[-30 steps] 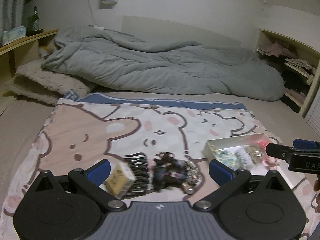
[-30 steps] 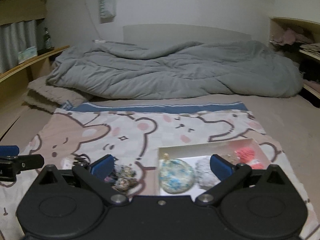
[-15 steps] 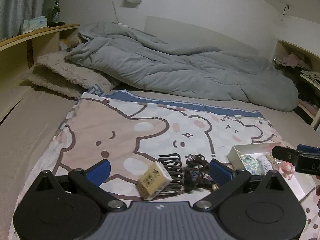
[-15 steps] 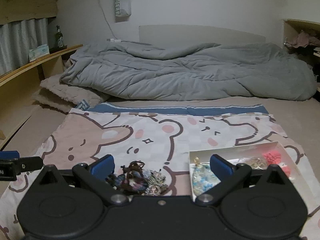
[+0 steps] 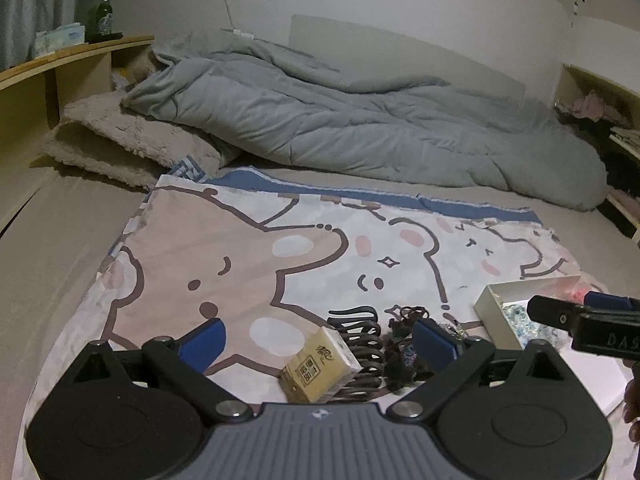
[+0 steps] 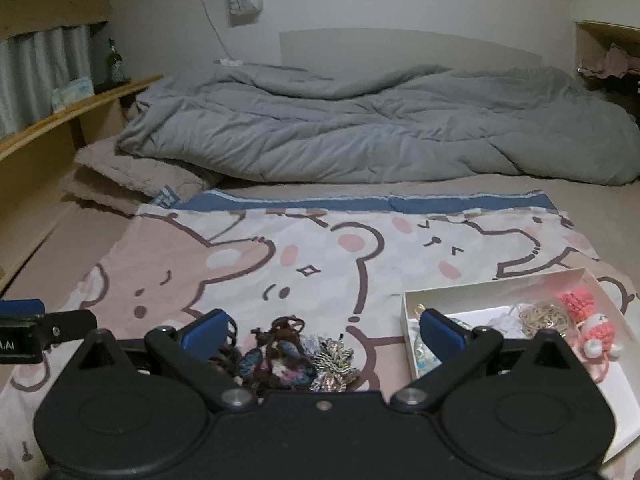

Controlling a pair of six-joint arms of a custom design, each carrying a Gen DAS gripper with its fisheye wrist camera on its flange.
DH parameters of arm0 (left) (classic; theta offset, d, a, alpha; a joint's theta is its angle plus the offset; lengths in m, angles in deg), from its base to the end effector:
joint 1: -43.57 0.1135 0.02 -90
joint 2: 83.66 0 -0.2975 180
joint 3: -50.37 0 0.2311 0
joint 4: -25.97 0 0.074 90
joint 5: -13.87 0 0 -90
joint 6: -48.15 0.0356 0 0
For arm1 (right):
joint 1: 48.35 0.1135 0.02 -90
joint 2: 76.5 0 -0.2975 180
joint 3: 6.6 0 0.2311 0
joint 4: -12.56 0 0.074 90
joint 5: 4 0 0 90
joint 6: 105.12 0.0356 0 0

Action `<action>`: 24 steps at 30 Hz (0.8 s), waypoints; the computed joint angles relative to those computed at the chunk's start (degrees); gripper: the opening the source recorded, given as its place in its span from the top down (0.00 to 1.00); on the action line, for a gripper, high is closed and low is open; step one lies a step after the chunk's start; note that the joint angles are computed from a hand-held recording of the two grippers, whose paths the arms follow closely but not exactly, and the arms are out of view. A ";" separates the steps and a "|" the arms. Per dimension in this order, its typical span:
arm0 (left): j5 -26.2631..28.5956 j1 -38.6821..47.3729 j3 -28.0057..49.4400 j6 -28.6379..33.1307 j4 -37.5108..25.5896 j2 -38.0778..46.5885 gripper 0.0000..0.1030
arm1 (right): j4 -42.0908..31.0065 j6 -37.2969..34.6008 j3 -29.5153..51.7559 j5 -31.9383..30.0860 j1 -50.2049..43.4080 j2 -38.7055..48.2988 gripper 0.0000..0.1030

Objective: Organize objects
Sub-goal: 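Move both tools back toward the remaining items on the bed, then grasp the yellow tissue pack with the left tool while the right tool grasps the brown crocheted doll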

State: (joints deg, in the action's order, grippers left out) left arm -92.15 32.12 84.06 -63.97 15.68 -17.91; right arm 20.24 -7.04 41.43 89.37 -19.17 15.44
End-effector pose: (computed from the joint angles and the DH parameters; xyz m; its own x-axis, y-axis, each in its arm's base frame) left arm 0.1721 -0.0248 0.1892 -0.6082 -0.2461 -0.7547 -0.2570 0.9606 -0.1061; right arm 0.2498 0.1371 0.1858 -0.5735 -0.1595 -0.8035 -0.3684 0.9263 0.0790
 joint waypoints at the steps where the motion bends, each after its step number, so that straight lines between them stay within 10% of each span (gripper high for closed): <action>1: 0.45 0.56 0.26 0.61 0.96 1.74 0.05 | 0.14 0.33 0.45 -0.59 -0.38 0.89 0.01; 24: 18.53 13.79 8.50 -7.51 16.18 36.48 0.17 | 2.41 1.03 14.42 -11.29 -2.34 23.17 0.39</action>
